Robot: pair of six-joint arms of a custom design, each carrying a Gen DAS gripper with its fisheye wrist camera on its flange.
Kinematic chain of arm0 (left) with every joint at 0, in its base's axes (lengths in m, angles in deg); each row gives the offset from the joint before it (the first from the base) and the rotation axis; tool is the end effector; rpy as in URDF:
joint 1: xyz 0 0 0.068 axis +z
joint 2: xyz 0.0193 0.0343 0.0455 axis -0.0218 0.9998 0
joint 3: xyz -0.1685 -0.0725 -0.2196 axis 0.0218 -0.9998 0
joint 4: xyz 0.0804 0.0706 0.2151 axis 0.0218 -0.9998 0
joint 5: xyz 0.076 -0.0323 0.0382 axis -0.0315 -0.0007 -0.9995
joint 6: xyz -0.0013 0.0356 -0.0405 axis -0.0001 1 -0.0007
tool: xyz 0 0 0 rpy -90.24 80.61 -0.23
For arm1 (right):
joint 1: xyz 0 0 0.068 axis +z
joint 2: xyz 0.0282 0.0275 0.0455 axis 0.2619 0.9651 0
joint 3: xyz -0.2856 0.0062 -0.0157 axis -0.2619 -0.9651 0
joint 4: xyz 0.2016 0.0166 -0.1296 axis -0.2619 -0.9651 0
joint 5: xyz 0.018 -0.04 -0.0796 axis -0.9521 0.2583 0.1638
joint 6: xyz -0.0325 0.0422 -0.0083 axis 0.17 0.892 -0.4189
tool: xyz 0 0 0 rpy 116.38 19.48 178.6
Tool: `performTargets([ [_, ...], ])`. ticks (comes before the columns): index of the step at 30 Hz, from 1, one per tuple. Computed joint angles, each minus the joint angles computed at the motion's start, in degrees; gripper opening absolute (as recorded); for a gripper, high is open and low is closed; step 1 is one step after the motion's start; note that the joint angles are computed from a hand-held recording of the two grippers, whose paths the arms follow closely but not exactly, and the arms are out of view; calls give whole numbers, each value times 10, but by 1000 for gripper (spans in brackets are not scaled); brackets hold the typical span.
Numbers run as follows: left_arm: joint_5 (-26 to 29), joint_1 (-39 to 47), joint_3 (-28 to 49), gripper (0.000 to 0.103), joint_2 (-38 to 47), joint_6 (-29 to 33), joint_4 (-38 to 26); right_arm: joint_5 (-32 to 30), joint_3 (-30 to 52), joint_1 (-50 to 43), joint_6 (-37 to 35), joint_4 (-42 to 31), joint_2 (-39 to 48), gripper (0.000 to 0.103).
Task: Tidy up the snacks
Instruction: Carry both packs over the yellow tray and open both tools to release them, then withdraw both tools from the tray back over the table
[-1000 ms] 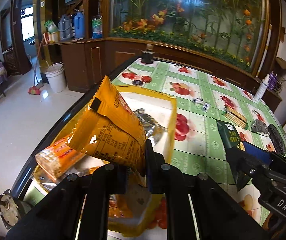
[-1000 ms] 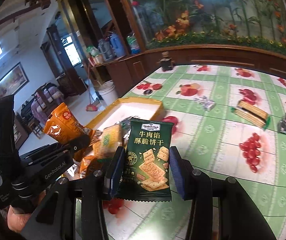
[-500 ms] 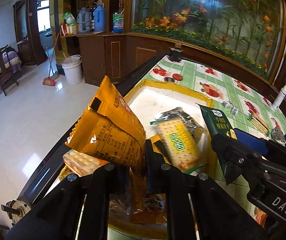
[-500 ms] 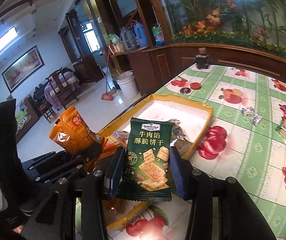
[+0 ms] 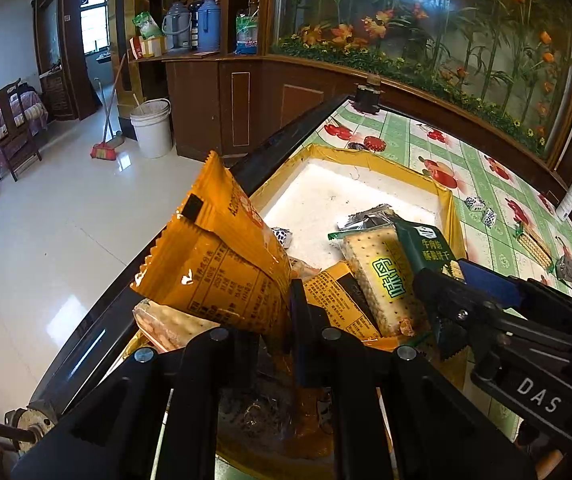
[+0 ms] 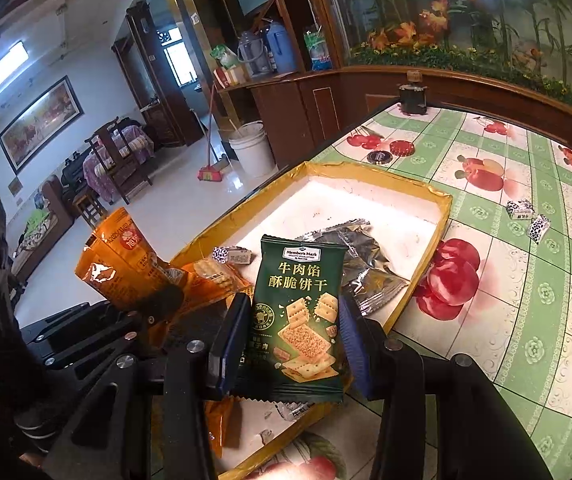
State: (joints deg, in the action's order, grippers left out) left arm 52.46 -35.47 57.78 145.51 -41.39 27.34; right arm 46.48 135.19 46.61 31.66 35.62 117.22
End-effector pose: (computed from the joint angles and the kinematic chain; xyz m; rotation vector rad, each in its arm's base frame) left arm 0.2615 -0.1524 0.2266 -0.5662 2.3017 0.1608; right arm 0.3601 0.2332 0.2254 -0.8096 2.2722 0.6376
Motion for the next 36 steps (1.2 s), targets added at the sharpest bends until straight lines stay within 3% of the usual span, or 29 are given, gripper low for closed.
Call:
performTargets([
  [5, 10, 3, 2, 16, -3, 3, 1, 0, 15, 0, 2, -8, 16, 48],
  [6, 11, 2, 2, 24, -5, 3, 2, 0, 14, -2, 3, -7, 16, 48],
  [9, -8, -6, 14, 61, -2, -14, -22, 4, 7, -4, 5, -4, 10, 50],
  [11, -13, -9, 9, 70, -10, -19, -19, 2, -3, -10, 8, 3, 0, 52],
  [16, -27, -24, 12, 71, -17, -25, -24, -2, -38, -31, 13, 21, -35, 53],
  [19, -36, -35, 23, 71, -16, -29, -34, 4, -63, -44, 12, 31, -60, 59],
  [30, -59, -80, 85, 71, 11, -42, -78, 91, -171, -93, -8, 79, -167, 83],
  [36, -78, -113, 152, 77, 52, -48, -118, 121, -215, -138, -29, 95, -221, 86],
])
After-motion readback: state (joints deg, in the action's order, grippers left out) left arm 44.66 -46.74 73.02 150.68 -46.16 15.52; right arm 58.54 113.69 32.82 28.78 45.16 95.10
